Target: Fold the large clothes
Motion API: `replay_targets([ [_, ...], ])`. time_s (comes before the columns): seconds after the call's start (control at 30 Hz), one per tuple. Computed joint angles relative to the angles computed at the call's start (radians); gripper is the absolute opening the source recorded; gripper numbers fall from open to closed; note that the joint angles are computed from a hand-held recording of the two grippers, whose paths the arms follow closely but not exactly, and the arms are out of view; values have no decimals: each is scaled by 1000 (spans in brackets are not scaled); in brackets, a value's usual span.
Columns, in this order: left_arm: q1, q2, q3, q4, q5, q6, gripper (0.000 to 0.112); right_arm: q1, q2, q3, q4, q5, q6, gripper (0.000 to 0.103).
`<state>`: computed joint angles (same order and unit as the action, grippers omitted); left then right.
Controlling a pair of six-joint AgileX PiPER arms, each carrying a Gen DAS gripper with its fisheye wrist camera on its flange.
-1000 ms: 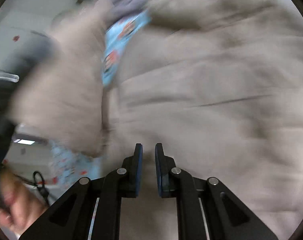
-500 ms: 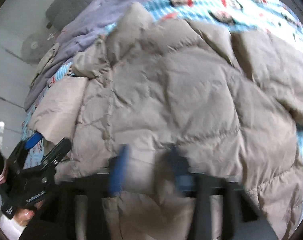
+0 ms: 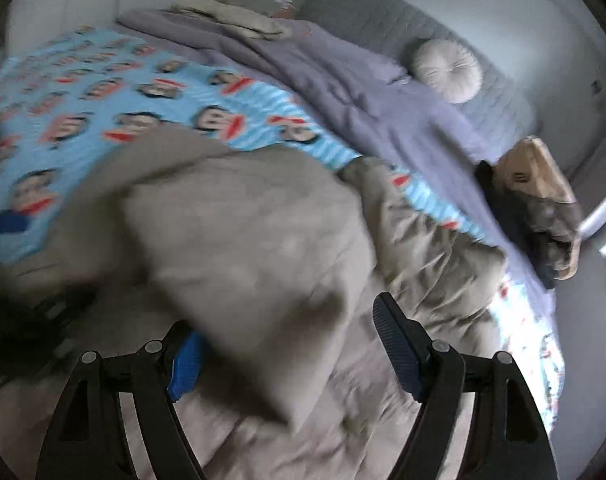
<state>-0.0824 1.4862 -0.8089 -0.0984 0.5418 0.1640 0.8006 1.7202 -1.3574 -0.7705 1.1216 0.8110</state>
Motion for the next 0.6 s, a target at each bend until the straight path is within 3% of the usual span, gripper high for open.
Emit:
replay_targets([
  [0.1, 52, 4, -8, -103, 42, 126, 99, -92, -57, 10, 46, 20, 114, 80],
  [0.17, 133, 18, -76, -280, 169, 300, 99, -282, -178, 96, 238, -90, 142, 67],
  [0.2, 190, 26, -116, -380, 240, 385, 99, -382, -243, 180, 337, -190, 144, 43],
  [0.23, 254, 41, -159, -480, 314, 461, 99, -469, -290, 258, 437, -278, 131, 11],
  [0.27, 305, 74, -217, -552, 386, 501, 99, -549, -304, 305, 537, -329, 83, 7],
  [0.43, 344, 344, -550, -636, 564, 431, 99, -811, -332, 436, 978, -439, -293, 6],
  [0.53, 306, 522, -730, -666, 666, 346, 99, -807, -347, 437, 944, -428, -313, 6],
  [0.6, 263, 546, -744, -688, 657, 327, 93, -774, -350, 439, 886, -422, -275, 6],
])
